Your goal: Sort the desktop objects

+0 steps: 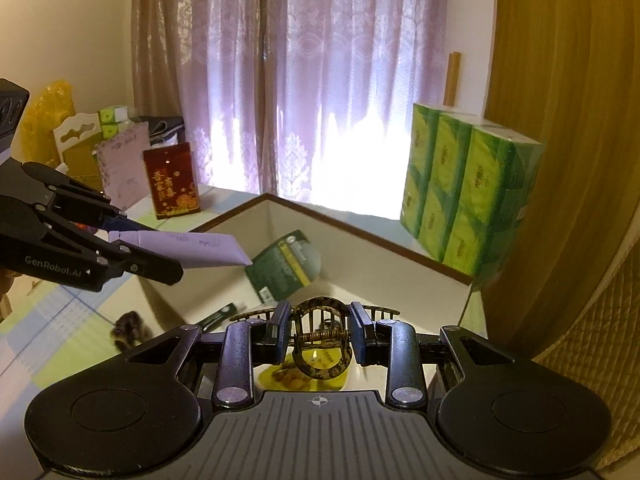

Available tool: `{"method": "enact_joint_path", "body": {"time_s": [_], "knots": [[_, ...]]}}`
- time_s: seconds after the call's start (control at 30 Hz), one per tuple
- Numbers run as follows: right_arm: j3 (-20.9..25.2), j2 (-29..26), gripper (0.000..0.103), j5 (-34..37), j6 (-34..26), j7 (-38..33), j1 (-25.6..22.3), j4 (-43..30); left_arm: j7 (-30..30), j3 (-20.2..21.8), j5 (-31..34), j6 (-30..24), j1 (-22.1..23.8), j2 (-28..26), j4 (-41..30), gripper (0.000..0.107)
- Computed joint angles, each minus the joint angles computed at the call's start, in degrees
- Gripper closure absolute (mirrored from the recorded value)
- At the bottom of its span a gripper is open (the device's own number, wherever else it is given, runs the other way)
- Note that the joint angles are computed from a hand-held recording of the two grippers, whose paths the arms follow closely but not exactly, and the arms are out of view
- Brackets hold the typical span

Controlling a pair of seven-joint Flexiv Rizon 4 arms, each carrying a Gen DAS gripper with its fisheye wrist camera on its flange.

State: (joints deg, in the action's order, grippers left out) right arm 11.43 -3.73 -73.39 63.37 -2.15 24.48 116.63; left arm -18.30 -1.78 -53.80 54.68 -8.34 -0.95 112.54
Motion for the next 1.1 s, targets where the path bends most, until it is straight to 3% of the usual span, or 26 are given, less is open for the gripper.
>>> {"method": "enact_joint_path", "body": {"time_s": [0.27,0.47,0.73,1.1], "knots": [[-2.21,-2.18,0.075,0.71,3.51,-1.74,-2.16,-1.07,-3.68,-1.94,3.50,-0.52,0.46,-5.05,-5.36,0.080],[-3.55,-4.92,0.075,5.92,4.36,-4.70,-2.94,-2.37,-7.97,-3.58,7.85,-1.16,1.01,-9.74,-10.60,0.080],[-5.19,-10.07,0.075,19.90,2.03,-9.01,-1.83,-6.37,-16.57,-5.01,18.88,-2.51,1.19,-17.78,-19.37,0.080],[-7.31,-15.70,0.075,28.49,-4.53,-15.99,0.78,-13.60,-25.44,-5.73,28.44,-6.56,1.31,-27.20,-30.16,0.080]]}}
